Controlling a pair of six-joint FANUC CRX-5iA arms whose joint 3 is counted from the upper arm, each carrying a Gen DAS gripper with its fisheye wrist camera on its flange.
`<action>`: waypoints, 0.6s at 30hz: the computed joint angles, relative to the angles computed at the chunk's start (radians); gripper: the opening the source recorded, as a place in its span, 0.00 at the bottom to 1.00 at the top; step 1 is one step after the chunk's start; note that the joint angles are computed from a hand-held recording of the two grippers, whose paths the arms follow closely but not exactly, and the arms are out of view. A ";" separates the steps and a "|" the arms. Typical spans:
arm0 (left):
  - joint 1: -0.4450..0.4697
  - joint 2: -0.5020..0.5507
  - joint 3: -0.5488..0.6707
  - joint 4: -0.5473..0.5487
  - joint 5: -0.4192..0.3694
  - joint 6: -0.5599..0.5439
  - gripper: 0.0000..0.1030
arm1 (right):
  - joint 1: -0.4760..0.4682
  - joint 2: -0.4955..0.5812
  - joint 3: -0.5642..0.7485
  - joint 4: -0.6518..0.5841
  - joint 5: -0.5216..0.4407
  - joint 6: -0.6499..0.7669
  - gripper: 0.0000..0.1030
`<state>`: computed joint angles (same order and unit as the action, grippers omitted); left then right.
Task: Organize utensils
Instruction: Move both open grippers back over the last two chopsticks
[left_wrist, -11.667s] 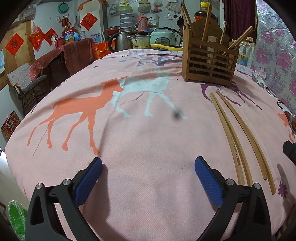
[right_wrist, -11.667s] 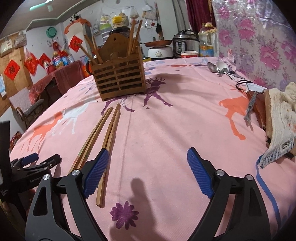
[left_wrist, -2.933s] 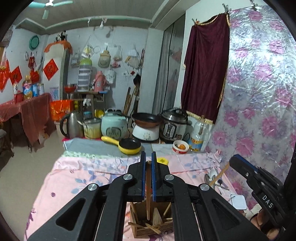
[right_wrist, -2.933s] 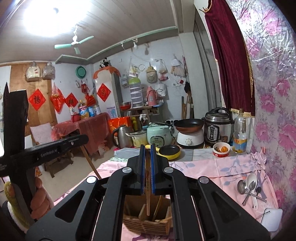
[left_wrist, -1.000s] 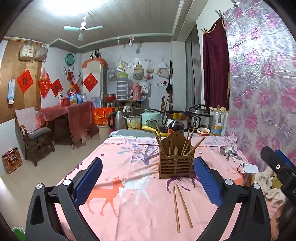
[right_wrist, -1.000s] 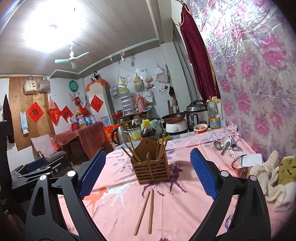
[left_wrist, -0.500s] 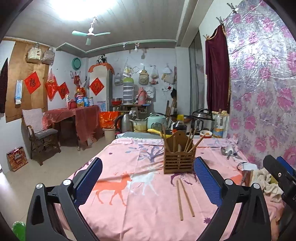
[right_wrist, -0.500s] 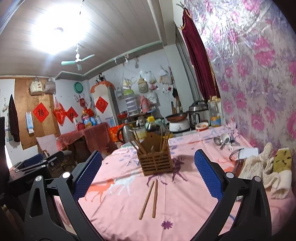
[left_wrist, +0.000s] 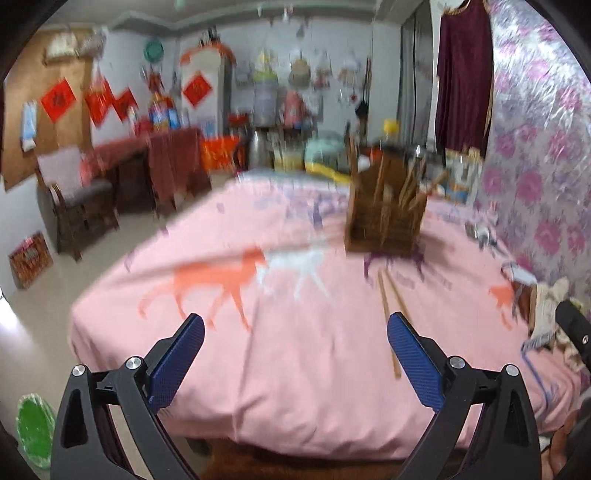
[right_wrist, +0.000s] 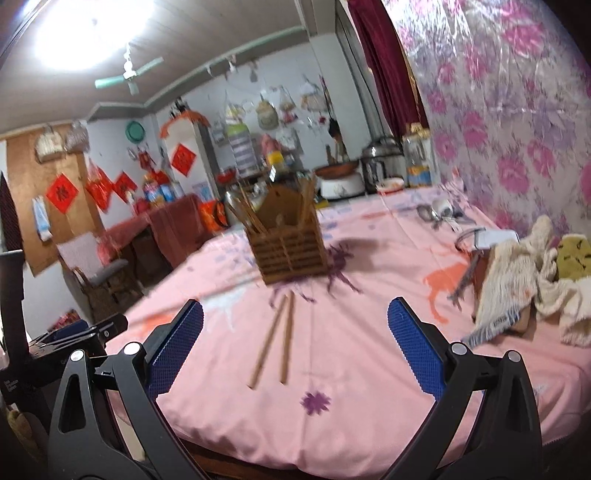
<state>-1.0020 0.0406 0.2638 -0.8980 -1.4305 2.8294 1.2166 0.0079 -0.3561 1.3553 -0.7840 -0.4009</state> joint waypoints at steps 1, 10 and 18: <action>0.019 -0.006 -0.018 0.028 0.022 -0.005 0.95 | 0.000 0.008 0.000 -0.015 -0.014 0.006 0.94; 0.179 0.021 -0.134 0.288 0.242 -0.146 0.95 | -0.016 0.049 0.006 -0.104 -0.098 0.033 0.94; 0.213 0.126 -0.094 0.376 0.341 -0.330 0.95 | -0.037 0.053 -0.002 -0.167 -0.091 0.017 0.94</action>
<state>-0.7885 0.1663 0.1701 -0.5217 -1.0894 2.4992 1.1791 0.0611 -0.3583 1.1885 -0.8747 -0.3834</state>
